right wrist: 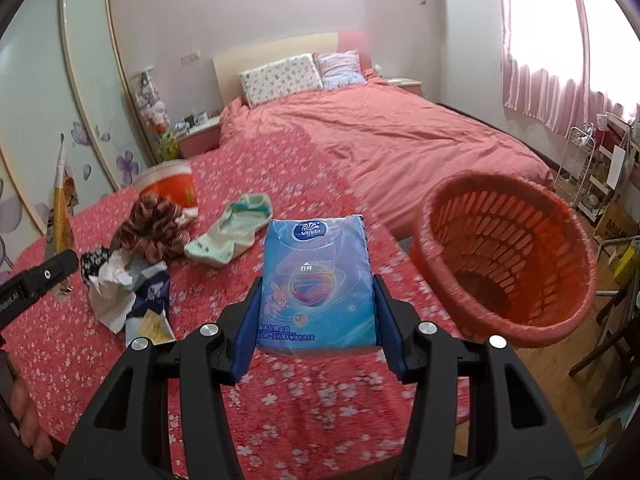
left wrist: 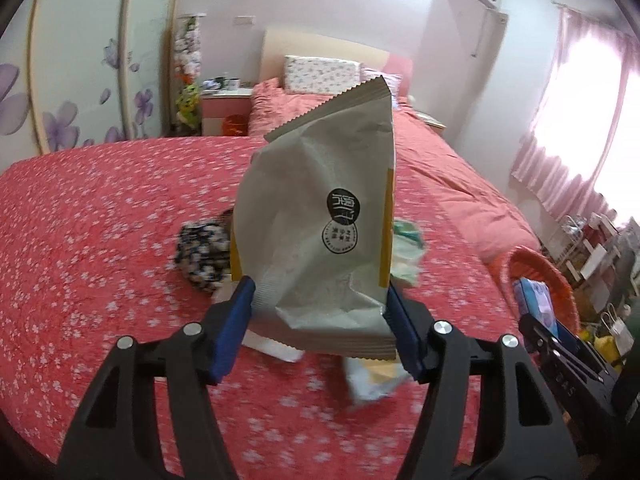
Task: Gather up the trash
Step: 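Carry both items to the orange basket and open both tools to drop them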
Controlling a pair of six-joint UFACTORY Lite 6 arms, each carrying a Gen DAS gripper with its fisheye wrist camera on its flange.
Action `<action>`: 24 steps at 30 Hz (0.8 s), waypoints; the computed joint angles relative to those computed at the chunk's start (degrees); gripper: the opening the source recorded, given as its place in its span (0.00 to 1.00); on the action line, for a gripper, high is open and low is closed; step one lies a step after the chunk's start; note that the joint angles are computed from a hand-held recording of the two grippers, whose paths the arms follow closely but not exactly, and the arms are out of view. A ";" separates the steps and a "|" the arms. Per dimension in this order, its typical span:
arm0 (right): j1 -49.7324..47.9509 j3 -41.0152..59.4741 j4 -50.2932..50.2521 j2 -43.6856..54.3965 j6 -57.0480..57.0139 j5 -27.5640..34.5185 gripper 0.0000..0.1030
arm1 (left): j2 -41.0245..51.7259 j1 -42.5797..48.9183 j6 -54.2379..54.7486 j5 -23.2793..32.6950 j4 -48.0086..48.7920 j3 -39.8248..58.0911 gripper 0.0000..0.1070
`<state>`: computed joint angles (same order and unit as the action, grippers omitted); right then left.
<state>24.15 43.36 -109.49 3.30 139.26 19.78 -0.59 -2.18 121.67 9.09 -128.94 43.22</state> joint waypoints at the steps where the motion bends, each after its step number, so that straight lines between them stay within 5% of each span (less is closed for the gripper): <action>1: -0.55 -0.94 -0.45 -1.37 0.23 0.23 0.51 | -0.59 -1.75 -1.96 -0.41 1.40 0.07 0.58; 15: -14.61 -11.08 -12.42 -15.07 7.86 -0.83 0.51 | 7.20 -20.19 -8.20 -3.12 1.13 9.64 0.58; 19: -21.49 -12.09 -24.05 -14.66 17.77 -1.71 0.51 | 12.94 -25.32 -14.34 -3.44 5.91 15.85 0.58; 24: -29.24 -10.98 -40.44 -10.73 32.45 -1.21 0.51 | 22.01 -29.57 -31.59 -1.84 22.86 25.36 0.58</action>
<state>-5.08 32.38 -149.93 -7.43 171.71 18.57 21.42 -31.75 90.09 7.26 -106.08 68.57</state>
